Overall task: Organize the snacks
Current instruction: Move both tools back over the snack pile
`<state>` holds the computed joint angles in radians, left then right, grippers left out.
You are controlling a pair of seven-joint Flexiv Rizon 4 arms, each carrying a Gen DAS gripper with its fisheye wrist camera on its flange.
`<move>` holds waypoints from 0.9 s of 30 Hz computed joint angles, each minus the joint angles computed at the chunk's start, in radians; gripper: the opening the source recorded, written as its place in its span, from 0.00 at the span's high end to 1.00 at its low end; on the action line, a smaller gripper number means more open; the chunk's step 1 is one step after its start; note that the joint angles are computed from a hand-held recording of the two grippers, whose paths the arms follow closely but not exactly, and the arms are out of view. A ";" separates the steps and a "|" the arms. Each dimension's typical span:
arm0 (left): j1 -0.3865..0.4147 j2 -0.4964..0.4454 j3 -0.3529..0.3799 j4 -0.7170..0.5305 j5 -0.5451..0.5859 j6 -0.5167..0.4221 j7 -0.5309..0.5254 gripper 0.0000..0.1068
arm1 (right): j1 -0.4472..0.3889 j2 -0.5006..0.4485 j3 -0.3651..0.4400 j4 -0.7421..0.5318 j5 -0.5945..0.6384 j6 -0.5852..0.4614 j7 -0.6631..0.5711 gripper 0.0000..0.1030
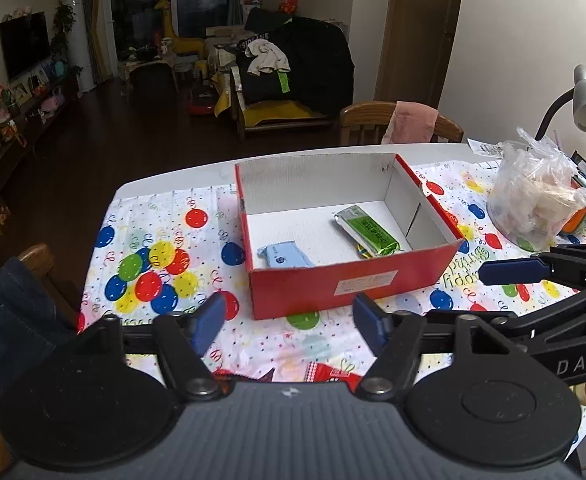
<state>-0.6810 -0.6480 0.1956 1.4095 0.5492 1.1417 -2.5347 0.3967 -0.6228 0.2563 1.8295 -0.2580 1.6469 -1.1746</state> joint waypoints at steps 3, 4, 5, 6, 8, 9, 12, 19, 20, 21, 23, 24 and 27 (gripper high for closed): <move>-0.024 0.016 0.022 0.029 0.033 0.001 -0.038 0.29 | 0.027 0.008 -0.028 0.022 0.003 0.019 0.007 0.11; -0.031 0.022 0.026 0.039 0.043 0.001 -0.052 0.29 | 0.039 0.012 -0.042 0.035 0.004 0.032 0.010 0.10; -0.035 0.026 0.028 0.047 0.052 0.000 -0.065 0.29 | 0.045 0.015 -0.049 0.044 0.002 0.039 0.010 0.08; -0.038 0.031 0.028 0.054 0.060 -0.003 -0.076 0.29 | 0.048 0.015 -0.053 0.050 0.001 0.045 0.010 0.06; -0.043 0.039 0.029 0.073 0.076 0.003 -0.109 0.29 | 0.065 0.019 -0.071 0.071 0.006 0.067 0.018 0.02; -0.043 0.044 0.027 0.084 0.083 0.011 -0.123 0.27 | 0.082 0.022 -0.090 0.079 0.010 0.075 0.027 0.01; -0.078 0.055 0.057 0.107 0.139 0.014 -0.218 0.23 | 0.085 0.024 -0.093 0.103 0.013 0.089 0.037 0.00; -0.078 0.084 0.029 0.190 0.209 0.050 -0.310 0.19 | 0.066 0.023 -0.060 0.149 0.022 0.093 0.068 0.00; -0.069 0.087 0.017 0.204 0.201 0.053 -0.307 0.19 | 0.066 0.023 -0.058 0.155 0.022 0.091 0.073 0.00; -0.065 0.089 0.009 0.216 0.197 0.055 -0.307 0.19 | 0.069 0.023 -0.061 0.161 0.022 0.088 0.076 0.00; -0.061 0.090 -0.001 0.235 0.191 0.053 -0.305 0.19 | 0.077 0.025 -0.066 0.172 0.020 0.082 0.082 0.00; -0.061 0.090 -0.005 0.243 0.189 0.050 -0.302 0.19 | 0.073 0.023 -0.061 0.175 0.019 0.081 0.083 0.00; -0.034 0.089 -0.039 0.281 0.153 0.069 -0.261 0.19 | 0.075 0.021 -0.064 0.192 0.010 0.084 0.076 0.00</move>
